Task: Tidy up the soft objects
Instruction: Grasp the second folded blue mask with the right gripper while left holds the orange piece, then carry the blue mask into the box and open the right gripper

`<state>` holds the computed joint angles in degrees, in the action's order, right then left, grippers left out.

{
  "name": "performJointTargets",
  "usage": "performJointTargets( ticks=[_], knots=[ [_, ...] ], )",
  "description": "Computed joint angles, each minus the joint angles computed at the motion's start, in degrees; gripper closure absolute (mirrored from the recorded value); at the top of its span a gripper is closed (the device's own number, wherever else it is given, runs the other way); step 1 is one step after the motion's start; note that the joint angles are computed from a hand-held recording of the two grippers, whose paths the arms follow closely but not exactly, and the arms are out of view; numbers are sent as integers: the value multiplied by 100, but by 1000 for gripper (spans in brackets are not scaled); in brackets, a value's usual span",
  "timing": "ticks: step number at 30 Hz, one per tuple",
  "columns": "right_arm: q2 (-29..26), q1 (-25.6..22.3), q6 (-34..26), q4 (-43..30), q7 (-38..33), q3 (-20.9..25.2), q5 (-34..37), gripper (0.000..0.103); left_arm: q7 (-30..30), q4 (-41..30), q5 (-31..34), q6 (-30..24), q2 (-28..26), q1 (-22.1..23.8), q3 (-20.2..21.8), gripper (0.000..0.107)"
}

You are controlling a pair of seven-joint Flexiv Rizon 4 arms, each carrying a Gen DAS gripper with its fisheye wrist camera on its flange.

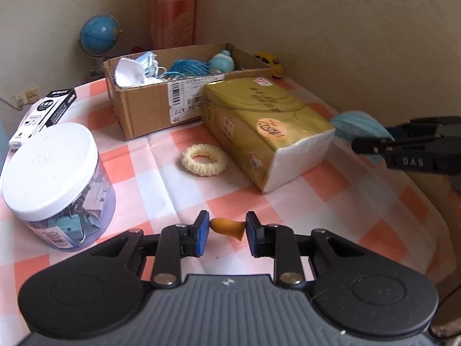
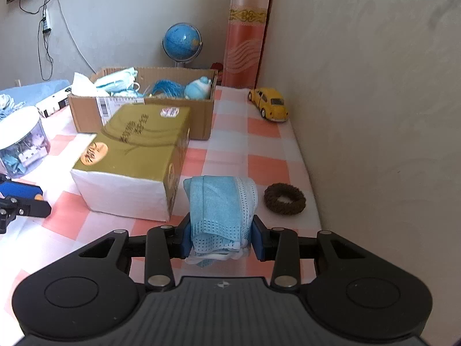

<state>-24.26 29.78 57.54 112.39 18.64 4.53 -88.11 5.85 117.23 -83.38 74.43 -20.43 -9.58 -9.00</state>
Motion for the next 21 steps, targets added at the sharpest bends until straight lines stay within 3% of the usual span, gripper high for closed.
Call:
performJointTargets(
  ticks=[3, 13, 17, 21],
  knots=[
    [105, 6, -32, 30, -52, 28, 13, 59, -229, 82, 539, -481, 160, 163, 104, 81],
    [174, 53, -95, -255, -454, 44, -36, 59, 150, 199, 1173, -1133, 608, 384, 220, 81],
    [52, 9, 97, -605, -800, -49, -48, 59, 309, 164, 1087, -1251, 673, 421, 245, 81],
    [-205, -132, 650, -1106, -1013, -205, -8, 59, 425, 126, 1011, -1256, 678, 429, 273, 81]
  ],
)
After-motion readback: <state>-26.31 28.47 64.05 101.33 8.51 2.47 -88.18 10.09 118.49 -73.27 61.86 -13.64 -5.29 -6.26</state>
